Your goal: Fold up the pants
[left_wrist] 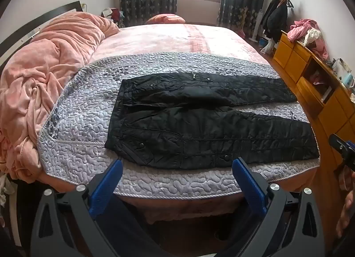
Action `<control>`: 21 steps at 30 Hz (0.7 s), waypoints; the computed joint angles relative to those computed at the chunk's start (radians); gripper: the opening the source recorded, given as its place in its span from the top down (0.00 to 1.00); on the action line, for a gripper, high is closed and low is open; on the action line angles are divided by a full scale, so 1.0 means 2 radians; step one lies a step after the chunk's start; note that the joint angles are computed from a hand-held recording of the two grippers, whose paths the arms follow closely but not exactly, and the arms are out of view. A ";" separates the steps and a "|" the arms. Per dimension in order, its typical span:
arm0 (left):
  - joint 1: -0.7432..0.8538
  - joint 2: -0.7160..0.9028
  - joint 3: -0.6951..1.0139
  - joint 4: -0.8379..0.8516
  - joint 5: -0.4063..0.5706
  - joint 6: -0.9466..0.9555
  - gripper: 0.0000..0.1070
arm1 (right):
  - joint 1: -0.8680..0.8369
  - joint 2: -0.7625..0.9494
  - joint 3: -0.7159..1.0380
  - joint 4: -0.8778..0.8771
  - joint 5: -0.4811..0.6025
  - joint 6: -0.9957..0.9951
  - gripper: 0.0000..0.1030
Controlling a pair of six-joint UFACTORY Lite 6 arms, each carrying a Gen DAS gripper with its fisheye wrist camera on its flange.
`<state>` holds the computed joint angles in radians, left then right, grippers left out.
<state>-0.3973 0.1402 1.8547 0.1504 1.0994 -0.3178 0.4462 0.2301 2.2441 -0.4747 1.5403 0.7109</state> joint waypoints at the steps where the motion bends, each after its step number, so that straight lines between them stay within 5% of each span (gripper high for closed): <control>1: 0.000 0.000 0.000 0.001 -0.001 -0.001 0.07 | -0.001 0.000 0.000 0.003 -0.001 0.000 0.02; 21: -0.004 0.003 0.002 0.007 -0.002 -0.005 0.07 | -0.003 0.003 0.006 0.004 0.000 -0.002 0.02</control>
